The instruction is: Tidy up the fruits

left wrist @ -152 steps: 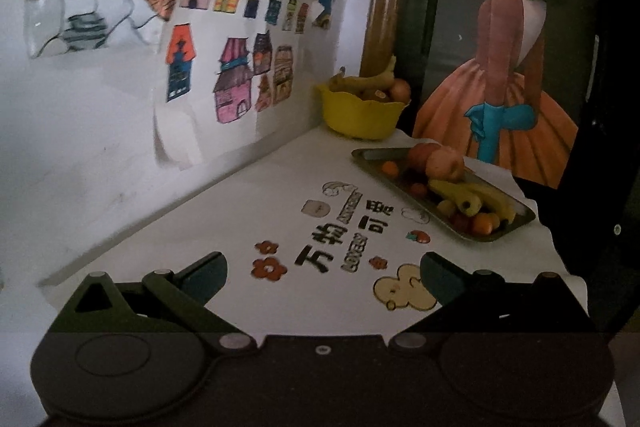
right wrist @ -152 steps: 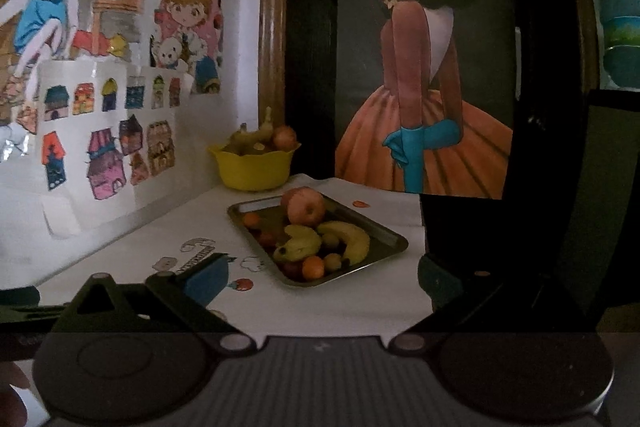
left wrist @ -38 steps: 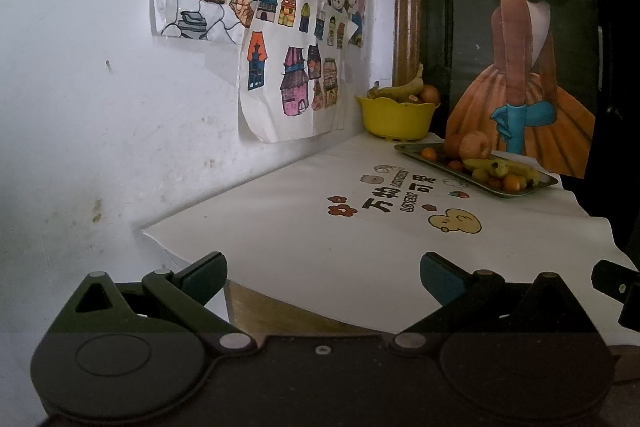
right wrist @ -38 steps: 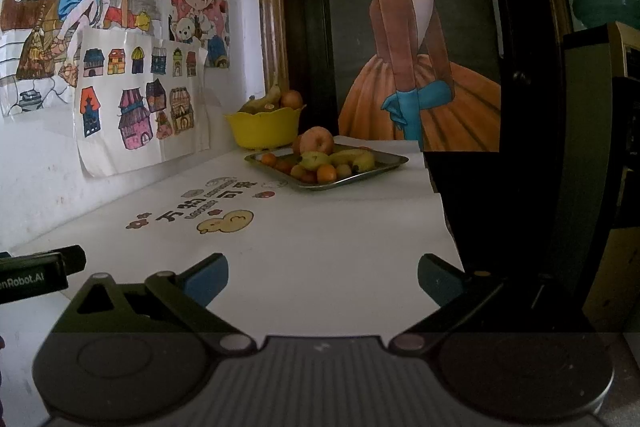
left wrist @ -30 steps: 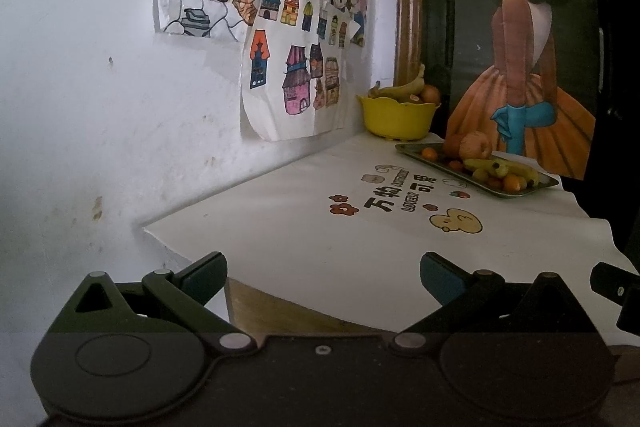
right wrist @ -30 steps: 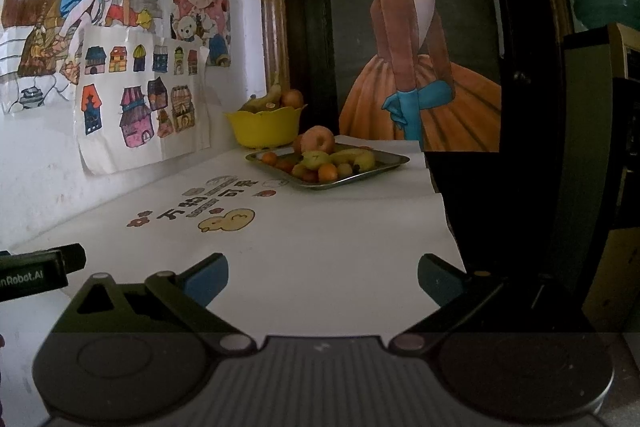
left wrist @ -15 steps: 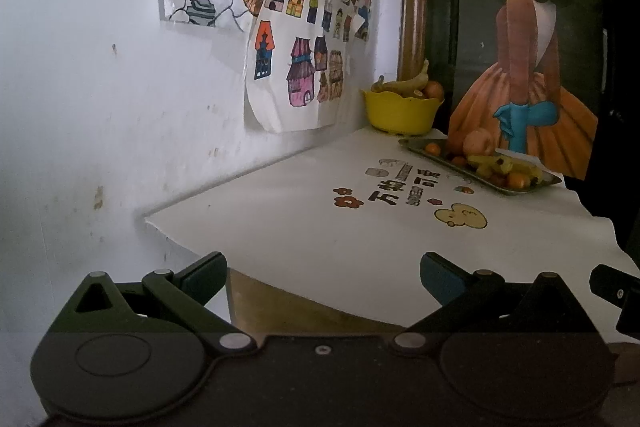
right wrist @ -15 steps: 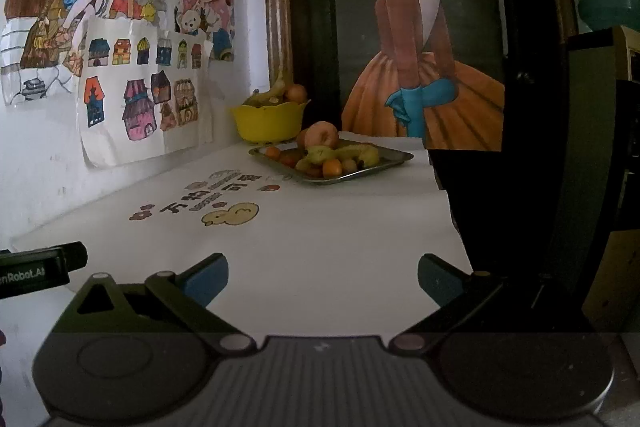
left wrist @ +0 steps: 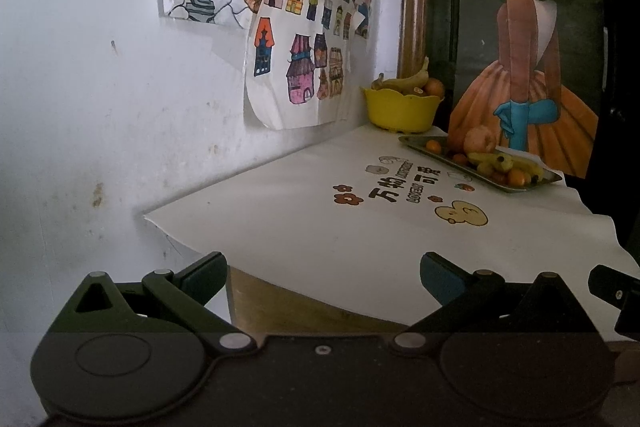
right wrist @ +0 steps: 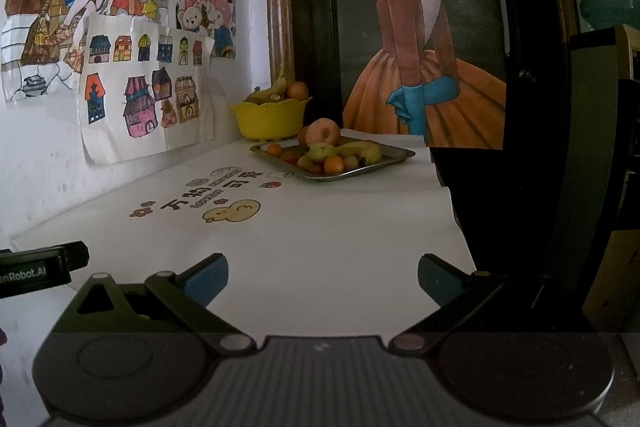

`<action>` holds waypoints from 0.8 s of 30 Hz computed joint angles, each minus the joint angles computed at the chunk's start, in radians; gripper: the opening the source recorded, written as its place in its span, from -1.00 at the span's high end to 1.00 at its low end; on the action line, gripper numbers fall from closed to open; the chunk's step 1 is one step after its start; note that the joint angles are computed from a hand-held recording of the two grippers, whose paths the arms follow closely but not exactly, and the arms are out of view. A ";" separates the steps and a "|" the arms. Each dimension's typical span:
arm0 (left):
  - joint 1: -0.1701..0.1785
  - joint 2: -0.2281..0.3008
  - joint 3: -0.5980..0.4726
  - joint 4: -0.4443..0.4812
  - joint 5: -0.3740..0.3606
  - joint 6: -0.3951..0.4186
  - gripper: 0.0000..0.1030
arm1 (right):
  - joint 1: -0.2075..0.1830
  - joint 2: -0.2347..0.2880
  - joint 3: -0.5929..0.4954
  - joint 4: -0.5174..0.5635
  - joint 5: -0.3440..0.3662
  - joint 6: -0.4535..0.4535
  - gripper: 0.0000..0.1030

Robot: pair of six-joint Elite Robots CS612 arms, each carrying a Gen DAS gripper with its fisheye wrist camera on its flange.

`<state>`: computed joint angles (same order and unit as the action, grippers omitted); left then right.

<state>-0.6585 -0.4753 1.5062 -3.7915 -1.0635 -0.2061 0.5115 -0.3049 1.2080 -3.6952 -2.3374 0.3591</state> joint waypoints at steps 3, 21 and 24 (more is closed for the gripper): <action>0.001 0.000 0.000 0.001 -0.001 -0.001 -0.99 | 0.000 0.001 0.000 0.001 0.002 0.000 -1.00; 0.000 0.001 0.001 -0.017 -0.039 0.001 -0.99 | -0.001 0.005 -0.001 0.009 0.011 0.008 -1.00; 0.000 0.001 -0.001 -0.012 -0.033 -0.001 -0.99 | -0.003 0.002 0.001 0.011 0.015 0.010 -1.00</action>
